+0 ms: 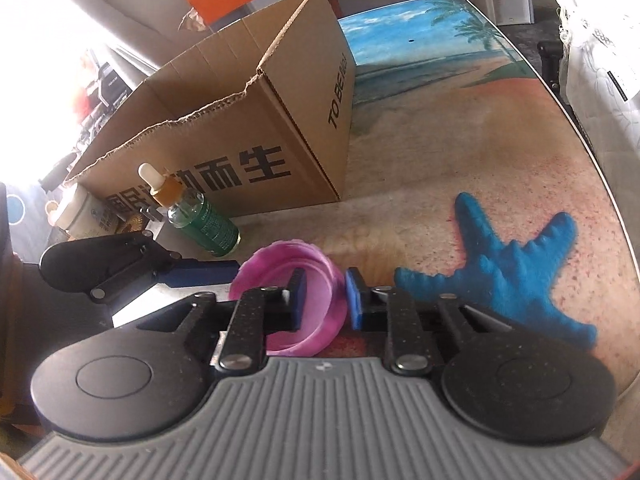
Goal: Organize rigid objects
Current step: 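Carry the pink cup into the box and open the right tool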
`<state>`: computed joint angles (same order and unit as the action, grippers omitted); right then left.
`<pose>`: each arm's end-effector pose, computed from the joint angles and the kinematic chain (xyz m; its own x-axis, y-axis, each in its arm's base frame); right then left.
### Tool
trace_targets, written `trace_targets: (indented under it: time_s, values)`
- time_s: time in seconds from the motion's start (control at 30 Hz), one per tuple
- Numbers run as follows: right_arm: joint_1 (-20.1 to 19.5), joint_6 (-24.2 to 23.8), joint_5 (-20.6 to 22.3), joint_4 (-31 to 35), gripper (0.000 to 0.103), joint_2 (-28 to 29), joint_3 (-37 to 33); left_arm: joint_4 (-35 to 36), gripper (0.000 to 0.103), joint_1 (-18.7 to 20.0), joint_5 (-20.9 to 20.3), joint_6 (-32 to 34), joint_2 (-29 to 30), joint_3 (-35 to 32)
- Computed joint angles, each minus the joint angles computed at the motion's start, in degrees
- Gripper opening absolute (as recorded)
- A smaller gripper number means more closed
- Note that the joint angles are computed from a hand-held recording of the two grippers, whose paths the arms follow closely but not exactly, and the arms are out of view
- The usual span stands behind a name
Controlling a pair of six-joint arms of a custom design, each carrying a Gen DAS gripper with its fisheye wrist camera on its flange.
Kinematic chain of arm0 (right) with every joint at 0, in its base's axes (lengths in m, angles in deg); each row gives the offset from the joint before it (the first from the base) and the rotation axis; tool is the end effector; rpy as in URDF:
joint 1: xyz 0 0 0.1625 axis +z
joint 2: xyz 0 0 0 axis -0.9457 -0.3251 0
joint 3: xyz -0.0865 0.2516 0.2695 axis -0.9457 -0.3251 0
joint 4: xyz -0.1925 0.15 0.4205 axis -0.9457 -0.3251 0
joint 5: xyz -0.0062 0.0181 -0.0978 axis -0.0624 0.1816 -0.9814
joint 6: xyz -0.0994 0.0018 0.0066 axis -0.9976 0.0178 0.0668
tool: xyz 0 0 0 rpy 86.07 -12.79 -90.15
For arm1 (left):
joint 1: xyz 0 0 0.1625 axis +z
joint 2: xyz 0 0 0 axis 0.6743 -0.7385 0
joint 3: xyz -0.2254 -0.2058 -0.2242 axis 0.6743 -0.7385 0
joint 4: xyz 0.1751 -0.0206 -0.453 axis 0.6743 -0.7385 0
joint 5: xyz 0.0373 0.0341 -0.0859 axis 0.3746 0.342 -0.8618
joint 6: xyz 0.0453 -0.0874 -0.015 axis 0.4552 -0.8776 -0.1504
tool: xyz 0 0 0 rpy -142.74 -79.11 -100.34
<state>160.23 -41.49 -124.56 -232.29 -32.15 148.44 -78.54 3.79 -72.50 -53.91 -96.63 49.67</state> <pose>0.1017 -0.5076 0.1458 -0.9219 -0.0967 0.3751 -0.2927 0.8083 -0.5109 -0.2410 -0.5257 0.0253 -0.4507 0.6848 -0.5726 0.8162 0.5759 0.0463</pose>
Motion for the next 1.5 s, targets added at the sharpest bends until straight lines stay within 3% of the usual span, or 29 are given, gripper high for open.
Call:
trace_targets:
  time_s: [0.4,0.67,0.83,1.03,1.27,1.5]
  values:
    - [2.59,-0.59,-1.79,-3.38,0.013,-2.55,2.44,-4.97,0.071,-3.24,0.93,1.65,-3.62,3.74]
    - [9.25,-3.56,-4.13,-7.21,0.014,-5.80,2.62,-12.62,0.071,-6.10,2.39,4.29,-8.62,5.57]
    - [13.11,-6.86,-3.64,-5.43,0.014,-4.34,-2.33,-12.60,0.071,-5.61,3.00,5.22,-10.55,2.50]
    - [14.70,-7.50,-0.64,5.71,0.014,1.76,-14.43,-4.98,0.072,-1.98,3.77,3.56,-9.97,-6.03]
    - [14.15,-2.52,1.57,24.37,0.014,14.40,-33.72,10.60,0.071,4.48,4.34,-1.59,-4.52,-19.33]
    - [12.92,2.49,0.36,38.35,0.014,27.62,-50.90,22.76,0.072,10.05,3.39,-5.29,3.11,-31.54]
